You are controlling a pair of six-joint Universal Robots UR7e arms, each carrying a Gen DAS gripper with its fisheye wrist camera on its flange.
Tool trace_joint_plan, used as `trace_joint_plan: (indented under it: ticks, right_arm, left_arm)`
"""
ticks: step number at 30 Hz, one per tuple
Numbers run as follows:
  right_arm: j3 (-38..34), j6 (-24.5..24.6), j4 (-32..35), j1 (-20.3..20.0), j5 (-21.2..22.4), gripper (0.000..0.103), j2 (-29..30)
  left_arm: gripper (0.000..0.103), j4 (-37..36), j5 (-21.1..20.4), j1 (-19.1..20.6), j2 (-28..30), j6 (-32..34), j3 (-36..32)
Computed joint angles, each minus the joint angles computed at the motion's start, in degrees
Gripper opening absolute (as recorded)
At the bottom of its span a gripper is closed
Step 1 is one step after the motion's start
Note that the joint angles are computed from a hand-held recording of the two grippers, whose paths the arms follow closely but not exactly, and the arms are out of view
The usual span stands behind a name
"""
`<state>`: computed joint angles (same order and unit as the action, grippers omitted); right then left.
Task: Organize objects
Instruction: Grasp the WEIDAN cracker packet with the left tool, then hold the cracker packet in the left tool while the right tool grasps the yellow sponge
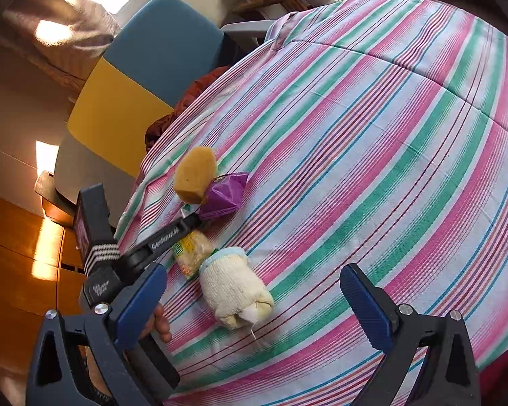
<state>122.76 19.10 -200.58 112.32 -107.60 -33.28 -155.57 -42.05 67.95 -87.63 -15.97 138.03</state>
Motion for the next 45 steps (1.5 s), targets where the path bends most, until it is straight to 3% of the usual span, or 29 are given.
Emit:
trace_joint_plan:
  ticks: [4, 12, 22, 26, 32, 36, 40, 42, 45]
  right_arm:
    - [-0.47, -0.90, 0.62, 0.44, -0.23, 0.103, 0.23]
    - [-1.80, -2.24, 3.46, 1.49, -2.25, 0.103, 0.93]
    - [-4.10, -5.48, 6.35, 3.28, -4.49, 0.103, 2.67]
    - [-5.68, -6.66, 8.48, 3.79, -3.95, 0.103, 3.29]
    - [-13.44, -11.26, 12.56, 5.44, -9.95, 0.094, 6.25]
    - [-20.91, -15.88, 17.00, 5.39, -13.27, 0.078, 9.70]
    - [-27.73, -18.75, 21.42, 4.81, -15.74, 0.076, 13.68]
    - [-30.08, -19.82, 22.91, 4.26, -15.29, 0.073, 15.20]
    - [-30.83, -21.25, 26.01, 3.77, -13.51, 0.060, 15.70]
  left_arm:
    - [0.050, 5.15, -1.53, -1.58, -9.26, 0.50, 5.59]
    - [0.049, 18.54, -4.02, -5.75, -27.31, -5.02, 13.28]
    - [0.049, 29.10, -1.82, -12.42, -41.71, -8.02, 18.97]
    - [0.049, 27.42, -3.01, -11.19, -42.11, -6.57, 18.96]
    - [0.048, 25.18, -4.00, -10.56, -43.05, -5.39, 19.84]
    - [0.048, 22.88, -5.28, -9.42, -42.74, -4.10, 19.99]
    - [0.048, 20.63, -6.88, -7.96, -42.58, -2.98, 19.98]
    - [0.048, 20.05, -7.37, -7.59, -42.76, -2.52, 20.05]
    - [0.048, 18.52, -8.48, -6.56, -42.38, -1.76, 19.96]
